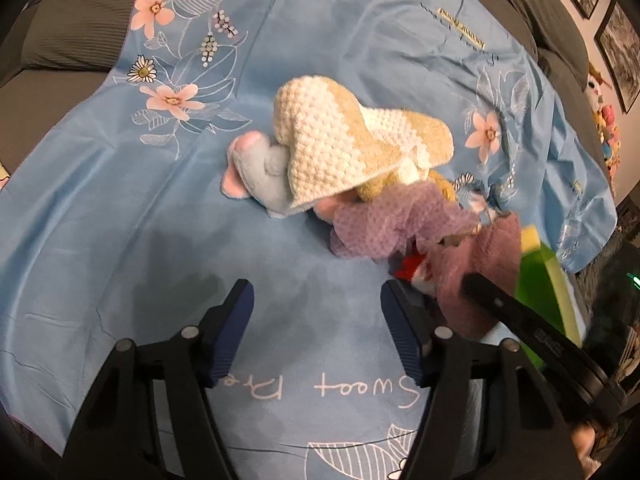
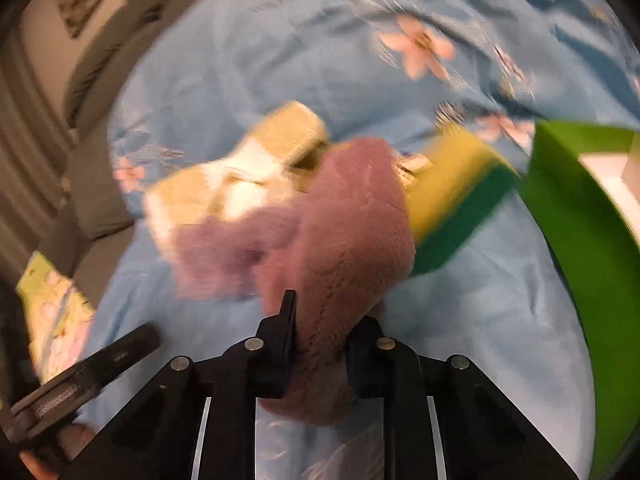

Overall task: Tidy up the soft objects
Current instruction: 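Grasp the pink towel with the right gripper and lift it, then carry the pink towel into the green box and open the right gripper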

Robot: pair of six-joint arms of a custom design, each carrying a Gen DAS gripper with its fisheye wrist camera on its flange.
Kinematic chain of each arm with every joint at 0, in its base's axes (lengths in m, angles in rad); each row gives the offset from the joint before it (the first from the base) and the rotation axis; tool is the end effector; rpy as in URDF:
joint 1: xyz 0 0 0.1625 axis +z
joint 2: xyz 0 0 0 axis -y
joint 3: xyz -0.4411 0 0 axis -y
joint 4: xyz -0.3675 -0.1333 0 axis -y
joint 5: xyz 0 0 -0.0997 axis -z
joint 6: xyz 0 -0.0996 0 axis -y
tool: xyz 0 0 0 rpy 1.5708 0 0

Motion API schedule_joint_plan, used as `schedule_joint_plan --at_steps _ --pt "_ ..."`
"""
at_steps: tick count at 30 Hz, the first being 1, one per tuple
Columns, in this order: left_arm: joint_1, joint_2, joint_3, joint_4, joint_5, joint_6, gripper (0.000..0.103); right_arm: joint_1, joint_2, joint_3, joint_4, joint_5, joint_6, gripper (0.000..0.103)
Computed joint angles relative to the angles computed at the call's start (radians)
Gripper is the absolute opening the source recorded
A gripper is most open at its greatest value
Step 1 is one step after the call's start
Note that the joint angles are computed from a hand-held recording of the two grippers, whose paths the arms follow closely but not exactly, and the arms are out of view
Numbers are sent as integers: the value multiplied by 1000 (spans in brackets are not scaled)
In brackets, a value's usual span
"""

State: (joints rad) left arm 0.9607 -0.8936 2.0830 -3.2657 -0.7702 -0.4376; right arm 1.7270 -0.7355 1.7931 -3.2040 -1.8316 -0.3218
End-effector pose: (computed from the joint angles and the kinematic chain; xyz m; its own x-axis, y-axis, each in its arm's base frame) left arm -0.1381 -0.5550 0.1528 -0.9097 -0.2006 -0.3636 0.1278 0.6978 -0.7047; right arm 0.2064 -0.6189 0.1118 -0.8849 -0.2731 0.3774 -0.4326 0.7824 -0.4480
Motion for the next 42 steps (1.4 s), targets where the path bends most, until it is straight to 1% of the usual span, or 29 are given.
schedule_joint_plan --at_steps 1,5,6,7,8,9,10,13,15,16,17,18,19,20,22,24,25,28,30,32,33,34,35,36,38,39,40,41,42 --pt "1 -6 4 -7 -3 -2 64 6 -28 30 4 50 -12 19" --pt "7 -35 23 -34 -16 -15 65 26 -87 85 59 152 -55 19" --pt "10 -42 27 -37 -23 -18 65 25 -95 84 99 174 -50 19" --pt "13 -49 30 -37 -34 -19 65 18 -100 71 182 199 -30 19" --pt "17 -59 33 -26 -51 -22 65 16 -96 57 235 199 -21 19" --pt "20 -64 32 -12 -64 -24 65 18 -88 40 287 177 -15 19" --pt "22 -65 28 6 -72 -28 66 24 -67 15 340 114 -9 19" --pt "22 -63 15 99 -83 -53 66 31 -27 -27 396 -48 68 19" --pt "24 -56 5 148 -109 -59 66 21 -29 -40 429 -55 93 20" --pt "25 -53 5 154 -128 -58 66 14 -37 -42 440 -49 105 25" --pt "26 -47 3 165 -154 -59 66 8 -49 -42 449 -50 121 41" --pt "26 -44 1 173 -170 -56 66 4 -50 -53 458 -60 130 52" --pt "26 -39 -4 185 -189 -45 66 0 -59 -50 442 -77 140 70" --pt "24 -31 -9 191 -210 -30 67 -3 -71 -43 419 -84 138 76" --pt "19 -16 -14 192 -241 -7 67 -9 -92 -36 395 -74 143 76" --pt "18 1 -24 197 -291 22 67 -31 -126 -13 363 -18 156 76" --pt "19 9 -29 202 -315 31 67 -44 -141 -2 335 27 161 76" --pt "24 31 -51 242 -373 57 64 -49 -140 0 303 80 154 76" --pt "23 52 -63 251 -379 79 58 -49 -122 -17 325 102 140 76" --pt "26 69 -76 256 -379 82 53 -53 -97 -51 382 105 163 75" --pt "27 75 -80 253 -377 87 48 -53 -72 -76 408 92 179 72" --pt "26 82 -84 246 -368 94 46 -54 -55 -91 436 79 197 66" --pt "24 88 -87 243 -355 99 40 -57 -43 -102 458 73 204 62" --pt "25 92 -94 244 -357 105 31 -59 -38 -103 468 69 206 60" --pt "35 99 -104 238 -379 108 26 -64 -36 -91 438 72 204 52" --pt "36 100 -105 230 -383 106 22 -67 -40 -87 438 85 207 47" --pt "34 100 -107 225 -386 108 21 -76 -54 -81 451 132 206 36" --pt "28 97 -106 211 -395 125 19 -84 -68 -73 460 172 207 29" --pt "20 98 -106 196 -398 138 18 -87 -79 -67 458 204 208 29"
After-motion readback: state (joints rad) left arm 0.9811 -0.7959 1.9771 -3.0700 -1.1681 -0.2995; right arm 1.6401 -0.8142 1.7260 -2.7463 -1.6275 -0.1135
